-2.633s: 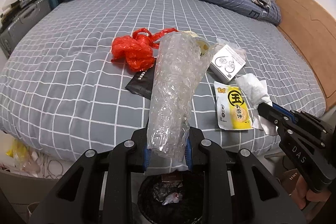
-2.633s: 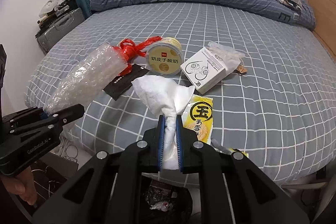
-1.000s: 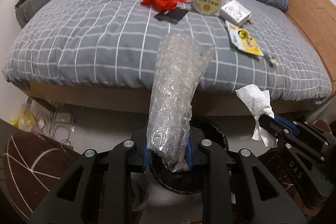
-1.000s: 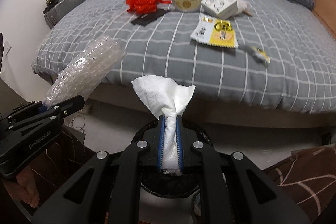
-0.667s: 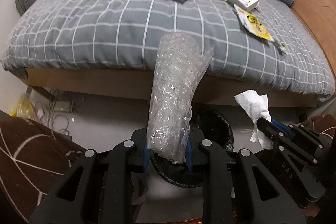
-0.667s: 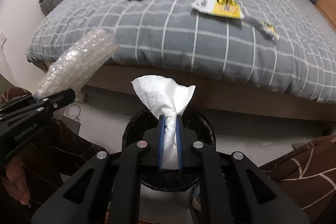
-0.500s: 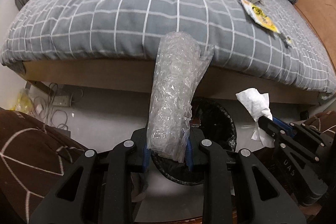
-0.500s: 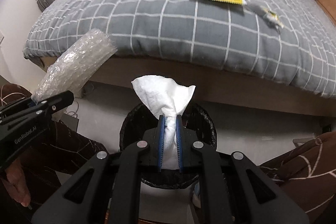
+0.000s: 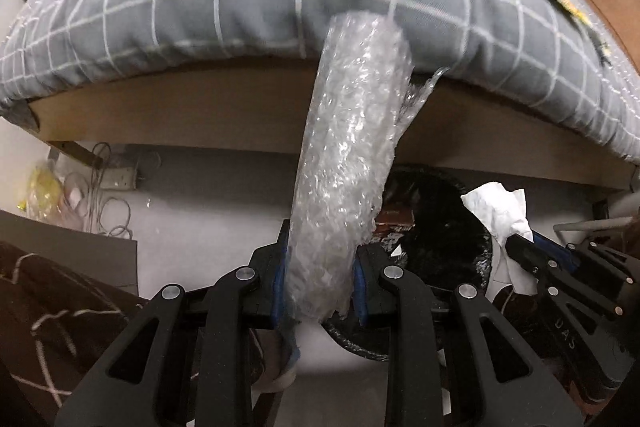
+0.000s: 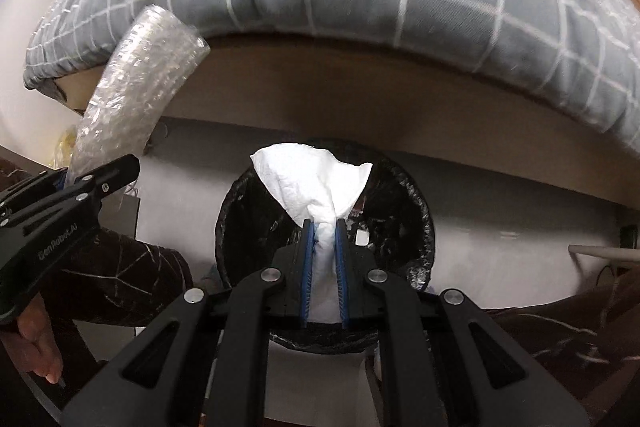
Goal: Collect trash
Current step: 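Carry the bubble wrap and tissue with both tools over the black bin, then open the right tool to drop the white tissue into the bin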
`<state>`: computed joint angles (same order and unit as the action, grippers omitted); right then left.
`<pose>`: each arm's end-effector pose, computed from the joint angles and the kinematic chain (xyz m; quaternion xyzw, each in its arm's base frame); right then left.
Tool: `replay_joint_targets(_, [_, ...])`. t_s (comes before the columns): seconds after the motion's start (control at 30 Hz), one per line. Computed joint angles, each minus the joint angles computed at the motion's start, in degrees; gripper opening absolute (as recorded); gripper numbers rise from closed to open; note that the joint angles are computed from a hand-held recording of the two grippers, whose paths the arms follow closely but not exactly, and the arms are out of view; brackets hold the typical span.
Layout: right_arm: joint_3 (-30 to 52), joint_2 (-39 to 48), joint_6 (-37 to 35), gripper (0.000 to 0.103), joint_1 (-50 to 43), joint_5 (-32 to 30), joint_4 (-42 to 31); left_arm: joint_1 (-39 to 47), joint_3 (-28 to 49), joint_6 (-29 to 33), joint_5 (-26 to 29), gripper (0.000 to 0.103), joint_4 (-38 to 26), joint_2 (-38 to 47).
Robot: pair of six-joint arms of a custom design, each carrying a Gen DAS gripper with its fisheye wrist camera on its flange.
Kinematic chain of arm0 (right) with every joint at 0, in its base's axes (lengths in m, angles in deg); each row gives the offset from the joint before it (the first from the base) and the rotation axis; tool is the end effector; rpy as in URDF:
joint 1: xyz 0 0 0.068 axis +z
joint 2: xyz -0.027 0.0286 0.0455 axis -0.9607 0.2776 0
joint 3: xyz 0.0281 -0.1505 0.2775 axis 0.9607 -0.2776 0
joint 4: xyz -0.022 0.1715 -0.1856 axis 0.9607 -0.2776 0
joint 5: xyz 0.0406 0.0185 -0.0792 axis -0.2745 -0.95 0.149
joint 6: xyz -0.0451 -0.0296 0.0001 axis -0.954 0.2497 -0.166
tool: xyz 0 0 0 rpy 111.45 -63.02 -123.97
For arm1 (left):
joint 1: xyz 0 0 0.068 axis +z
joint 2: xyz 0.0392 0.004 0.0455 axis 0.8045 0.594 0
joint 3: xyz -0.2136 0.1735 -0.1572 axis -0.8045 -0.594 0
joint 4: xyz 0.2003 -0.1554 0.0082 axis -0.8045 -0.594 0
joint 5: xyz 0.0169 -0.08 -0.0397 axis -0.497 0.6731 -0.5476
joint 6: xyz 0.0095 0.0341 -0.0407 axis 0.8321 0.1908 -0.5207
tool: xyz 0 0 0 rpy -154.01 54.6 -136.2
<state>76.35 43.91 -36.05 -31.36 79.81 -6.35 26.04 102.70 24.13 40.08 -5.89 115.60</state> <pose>0.2801 0.2573 0.2322 -0.1945 0.9690 0.0829 0.1279 0.2340 -0.1139 0.2698 -0.1476 0.9761 0.0083 0.1590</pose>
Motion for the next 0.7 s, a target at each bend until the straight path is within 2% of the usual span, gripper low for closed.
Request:
replay_joint_targets(0.33, [0.69, 5.79, -1.46, 0.01, 0.02, -0.97, 0.29, 1.59, -2.66, 1.05, 2.36, 0.025, 3.12, 3.61])
replay_joint_targets(0.43, [0.66, 6.13, -1.56, 0.015, 0.46, 0.24, 0.76, 1.82, -3.29, 0.79, 2.93, 0.025, 3.56, 3.71])
replay_joint_targets(0.5, [0.37, 5.9, -1.24, 0.034, 0.38, 0.52, 0.69, 2.09, -3.59, 0.27, 3.43, 0.025, 3.63, 3.39])
replay_joint_targets(0.57, [0.34, 5.38, -1.15, 0.044, 0.26, 0.98, 0.55, 2.49, -3.64, -0.48, 4.76, 0.025, 3.84, 3.36])
replay_joint_targets(0.63, [-0.7, 4.3, -1.25, 0.047, -0.17, 1.17, 1.08, 2.54, -3.82, -0.77, 5.26, 0.025, 4.43, 3.12])
replay_joint_targets(0.7, [-2.36, 2.54, -1.1, 0.057, -0.71, 2.02, 2.13, 1.55, -3.19, -1.01, 4.52, 0.025, 3.92, 3.33])
